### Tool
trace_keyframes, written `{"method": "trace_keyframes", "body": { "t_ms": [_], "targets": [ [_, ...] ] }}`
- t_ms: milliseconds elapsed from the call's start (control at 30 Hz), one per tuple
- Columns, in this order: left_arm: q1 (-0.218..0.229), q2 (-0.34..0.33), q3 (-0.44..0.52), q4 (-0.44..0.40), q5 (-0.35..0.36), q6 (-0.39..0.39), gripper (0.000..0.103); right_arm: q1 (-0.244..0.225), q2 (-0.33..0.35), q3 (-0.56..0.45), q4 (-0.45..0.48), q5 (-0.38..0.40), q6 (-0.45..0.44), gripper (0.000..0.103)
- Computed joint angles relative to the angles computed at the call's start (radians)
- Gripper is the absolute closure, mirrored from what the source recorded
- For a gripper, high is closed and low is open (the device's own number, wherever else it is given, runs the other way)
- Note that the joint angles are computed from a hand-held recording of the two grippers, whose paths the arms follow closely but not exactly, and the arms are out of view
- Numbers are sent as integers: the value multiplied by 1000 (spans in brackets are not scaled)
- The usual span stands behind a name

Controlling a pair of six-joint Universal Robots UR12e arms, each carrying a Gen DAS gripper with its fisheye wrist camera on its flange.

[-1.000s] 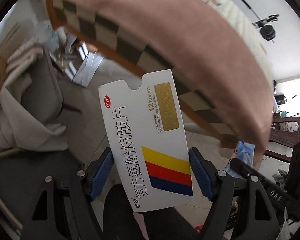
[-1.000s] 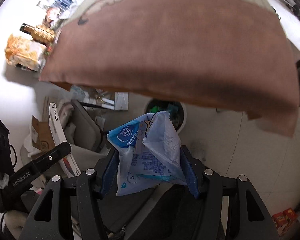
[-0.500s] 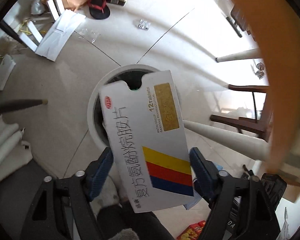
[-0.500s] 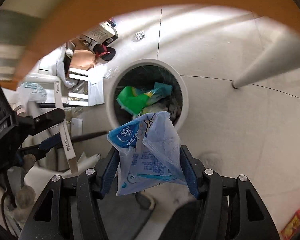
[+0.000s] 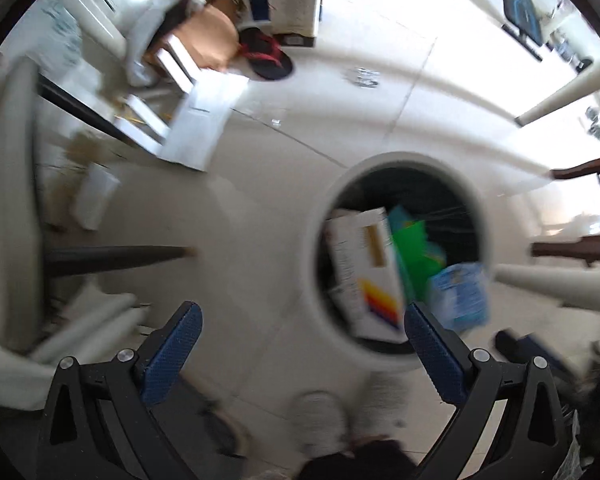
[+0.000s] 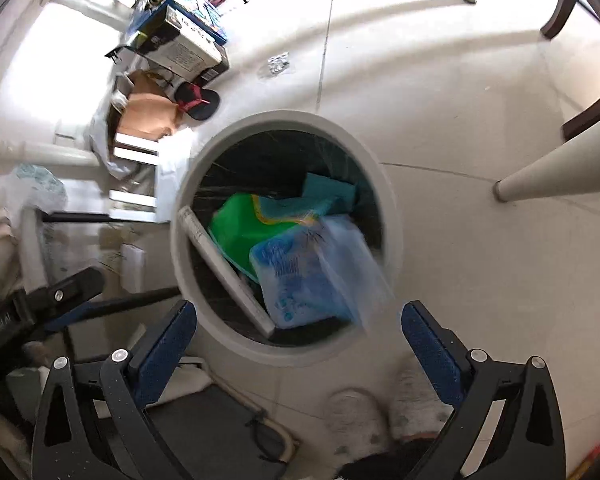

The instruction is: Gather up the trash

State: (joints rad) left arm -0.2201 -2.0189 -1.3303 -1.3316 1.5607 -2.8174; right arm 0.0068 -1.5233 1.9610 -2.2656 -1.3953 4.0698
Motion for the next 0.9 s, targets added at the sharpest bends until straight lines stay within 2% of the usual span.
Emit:
{"method": "trace_keyframes", "body": {
  "t_ms": [67, 300, 400, 533, 733, 900],
  "targets": [
    [4, 20, -14, 1, 27, -2, 0, 12, -3, -27, 55, -33, -14, 0],
    [7, 82, -8, -51, 76, 25, 0, 73, -17, -162, 332, -184, -17, 0],
    [2, 97, 20, -98, 77, 33, 0, 85, -41, -210, 423, -208, -7, 0],
    [-4, 125, 86, -189, 60, 73, 0, 85, -85, -273, 513, -201, -12, 0],
    [-7, 131, 266, -380, -3, 152, 0, 67, -141, -406, 648, -145, -28, 0],
    [4, 80, 508, -615, -108, 239, 0, 41, -180, -541, 755, -89, -15, 0]
  ]
}}
